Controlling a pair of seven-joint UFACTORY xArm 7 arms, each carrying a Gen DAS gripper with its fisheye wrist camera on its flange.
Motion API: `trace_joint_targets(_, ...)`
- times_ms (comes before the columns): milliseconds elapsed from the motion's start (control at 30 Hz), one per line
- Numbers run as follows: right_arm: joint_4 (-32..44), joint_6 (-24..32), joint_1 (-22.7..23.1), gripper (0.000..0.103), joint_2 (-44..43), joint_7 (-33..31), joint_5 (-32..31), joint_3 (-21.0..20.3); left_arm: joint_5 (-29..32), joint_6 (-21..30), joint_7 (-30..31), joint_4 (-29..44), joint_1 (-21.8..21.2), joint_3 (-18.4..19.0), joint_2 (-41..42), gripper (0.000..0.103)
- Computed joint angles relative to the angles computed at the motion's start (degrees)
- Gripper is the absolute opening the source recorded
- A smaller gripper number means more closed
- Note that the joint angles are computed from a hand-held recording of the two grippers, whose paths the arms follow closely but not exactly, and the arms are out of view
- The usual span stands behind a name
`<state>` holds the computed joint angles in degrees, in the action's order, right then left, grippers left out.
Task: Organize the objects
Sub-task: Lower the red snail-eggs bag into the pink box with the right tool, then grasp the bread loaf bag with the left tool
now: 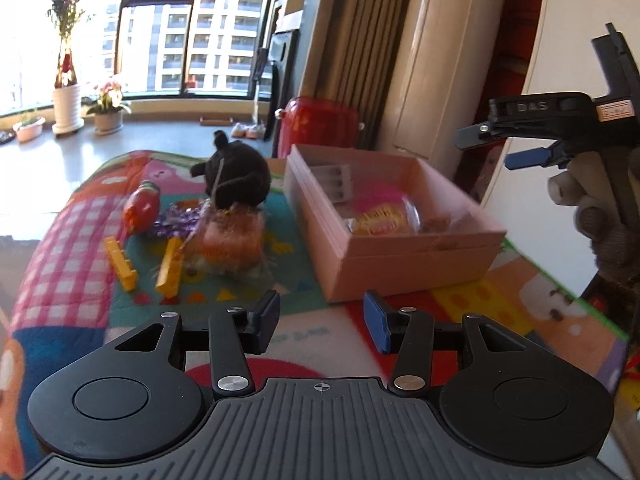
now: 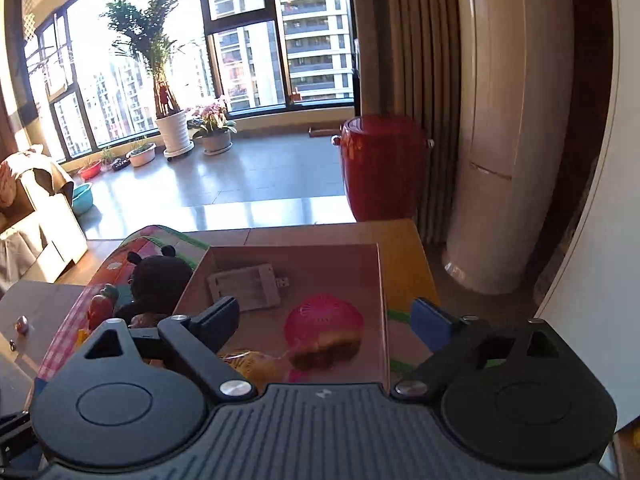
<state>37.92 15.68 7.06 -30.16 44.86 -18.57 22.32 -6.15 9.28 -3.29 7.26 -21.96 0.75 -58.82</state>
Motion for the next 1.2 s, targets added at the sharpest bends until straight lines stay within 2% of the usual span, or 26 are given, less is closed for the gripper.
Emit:
trace_joint_targets(100, -4.74, -2.72, 1.99, 0.097, -2.97, 0.41, 2.04, -1.25, 1.32, 0.24, 0.73, -1.01, 2.16, -0.88, -0.47, 0.051)
trace_joint_targets(267, -15.05, -3.61, -0.98, 0.103, -15.57, 6.04, 0.72, 6.52, 1.94, -1.93, 0.02, -1.24, 4.95, -1.35, 1.9, 0.051)
trace_joint_targets(367, -19.82, -3.26, 0.12, 0.103, -20.87, 9.56, 0.85, 10.48, 3.48, -6.04, -0.65, 0.23, 8.44, -3.56, 6.45, 0.051)
trace_joint_targets(433, -21.42, -3.31, 0.73, 0.103, -21.43, 12.24, 1.12, 12.89, 4.69, -8.84, -1.24, 2.34, 11.05, -5.13, 10.39, 0.051)
trace_joint_targets(600, -21.57, -5.88, -1.3, 0.103, -16.27, 16.9, -0.04, 16.91, 4.75, -11.97, -2.38, 9.73, 11.87, -2.92, 20.52, 0.051)
trace_joint_targets(667, -21.42, -5.57, -0.33, 0.103, -14.63, 16.81, -0.37, 15.53, 4.68, -11.11, -1.55, 12.73, 9.91, -0.56, 24.01, 0.051)
trace_joint_targets(733, -22.05, -7.07, -0.12, 0.103, -14.4, 17.4, -0.63, 14.64, 4.33, -7.44, 0.29, 16.67, 7.43, 1.95, 27.87, 0.051)
trace_joint_targets(800, -22.51, -6.94, 1.74, 0.103, -14.07, 16.8, -0.27, 12.67, 4.81, -5.66, -0.29, 19.54, 10.56, -1.24, 31.51, 0.051)
trace_joint_targets(833, -22.49, -6.82, 1.92, 0.103, -13.84, 16.84, -0.23, 12.54, 5.38, -5.32, -0.55, 20.59, 11.75, -2.43, 33.09, 0.056)
trace_joint_targets(900, -22.17, -6.64, 2.08, 0.103, -13.38, 16.63, -0.45, 12.4, 3.83, -6.63, 1.52, 21.51, 8.7, 0.01, 35.27, 0.057)
trace_joint_targets(967, -21.95, -6.78, 2.07, 0.103, -12.87, 16.32, -0.71, 12.22, 3.18, -5.71, 1.65, 22.69, 8.66, -0.7, 36.83, 0.061)
trace_joint_targets(1067, -22.15, -7.14, 2.12, 0.103, -12.91, 16.32, -0.8, 12.07, 9.62, -1.52, -3.02, 24.87, 17.9, -10.28, 39.09, 0.066)
trace_joint_targets(1100, -22.11, -7.07, 2.41, 0.103, -12.74, 16.15, -0.68, 11.75, 12.52, -2.23, -5.13, 24.5, 20.0, -12.26, 38.91, 0.064)
trace_joint_targets(1133, -22.07, -6.93, 2.63, 0.103, -12.57, 16.04, -0.53, 11.47, 13.01, -3.01, -5.8, 23.94, 19.71, -11.94, 38.46, 0.061)
trace_joint_targets(1200, -22.03, -6.69, 2.71, 0.103, -12.46, 16.18, -0.31, 11.33, 9.45, -3.27, -5.29, 22.42, 15.08, -7.53, 36.7, 0.06)
